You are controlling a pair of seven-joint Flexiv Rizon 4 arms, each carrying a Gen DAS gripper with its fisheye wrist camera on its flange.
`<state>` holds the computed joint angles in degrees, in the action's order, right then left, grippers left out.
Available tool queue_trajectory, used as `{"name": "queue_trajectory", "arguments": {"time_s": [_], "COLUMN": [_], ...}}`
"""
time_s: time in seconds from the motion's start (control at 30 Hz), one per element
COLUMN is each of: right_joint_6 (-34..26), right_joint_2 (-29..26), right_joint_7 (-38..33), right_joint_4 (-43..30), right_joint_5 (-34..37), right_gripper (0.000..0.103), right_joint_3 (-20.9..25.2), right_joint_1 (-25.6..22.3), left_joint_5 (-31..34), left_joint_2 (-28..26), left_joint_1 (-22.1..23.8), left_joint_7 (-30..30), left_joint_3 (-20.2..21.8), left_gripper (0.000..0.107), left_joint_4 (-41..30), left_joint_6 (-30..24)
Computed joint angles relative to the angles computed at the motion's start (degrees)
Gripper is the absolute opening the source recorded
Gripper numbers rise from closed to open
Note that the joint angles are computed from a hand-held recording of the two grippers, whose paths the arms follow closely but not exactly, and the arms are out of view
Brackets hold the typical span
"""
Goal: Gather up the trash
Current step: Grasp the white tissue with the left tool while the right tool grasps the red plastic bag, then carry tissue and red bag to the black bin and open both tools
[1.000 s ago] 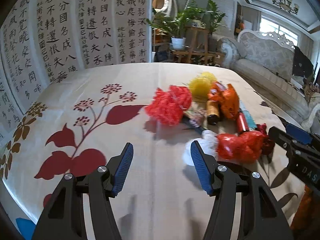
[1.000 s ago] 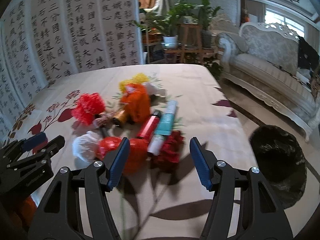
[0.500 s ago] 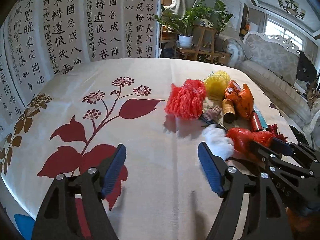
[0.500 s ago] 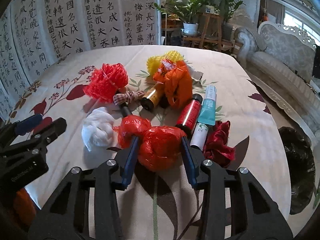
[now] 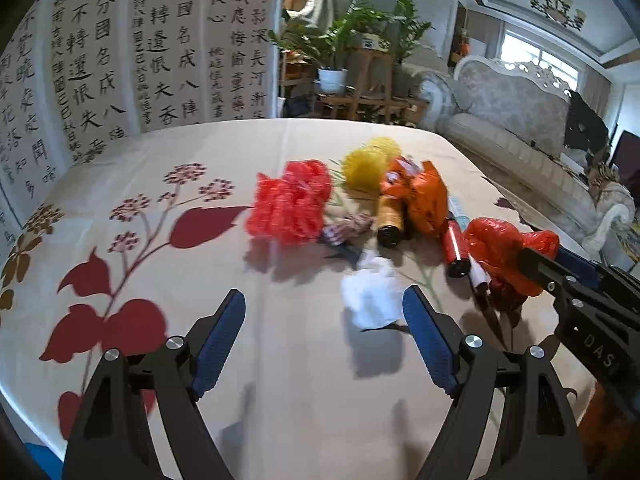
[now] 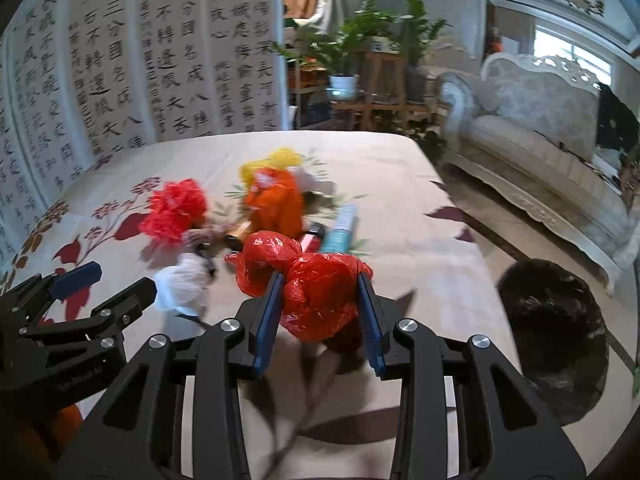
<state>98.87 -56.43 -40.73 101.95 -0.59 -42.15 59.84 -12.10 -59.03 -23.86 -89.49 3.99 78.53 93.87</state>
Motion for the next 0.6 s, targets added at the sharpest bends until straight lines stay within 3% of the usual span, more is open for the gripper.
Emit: {"name": "queue_trajectory", "arguments": {"time_s": [0.13,0.2,0.37,0.4,0.6], "right_joint_6": [0.7,1.0,1.8,2.1,2.7], "right_joint_2": [0.1,0.0,0.1,0.2,0.2], "right_joint_7": [0.6,0.7,0.3,0.2,-0.6], "right_joint_4": [1.4,1.8,2.4,2.5,3.1], "right_joint_5": [1.2,1.7,2.7,2.9,4.2], "right_gripper": [0.036,0.036,0.036,0.036,0.036], "right_joint_3": [-0.3,-0.3,0.1,0.3,0.3], "right_joint_1": [-0.1,-0.2,-0.7,-0.9,-0.6], "left_joint_5": [-0.1,0.2,2.3,2.8,4.6], "left_joint_2": [-1.8,-2.5,-3.3,-3.3,-3.6], "left_joint_1": [-1.8,-2.7,-1.8,-1.1,-3.1], "left_joint_7": [-0.6,-1.6,-2.7,-2.4,-5.9], "left_joint_3": [2.1,3.4,2.2,1.2,4.6], "left_gripper": [0.076,0.068,0.037,0.035,0.03], "left_joint_4": [-3.7,-5.3,-7.5,-7.4,-7.6], "left_joint_6": [-3.4,-5.4,-9.1,-8.9,-7.9]}}
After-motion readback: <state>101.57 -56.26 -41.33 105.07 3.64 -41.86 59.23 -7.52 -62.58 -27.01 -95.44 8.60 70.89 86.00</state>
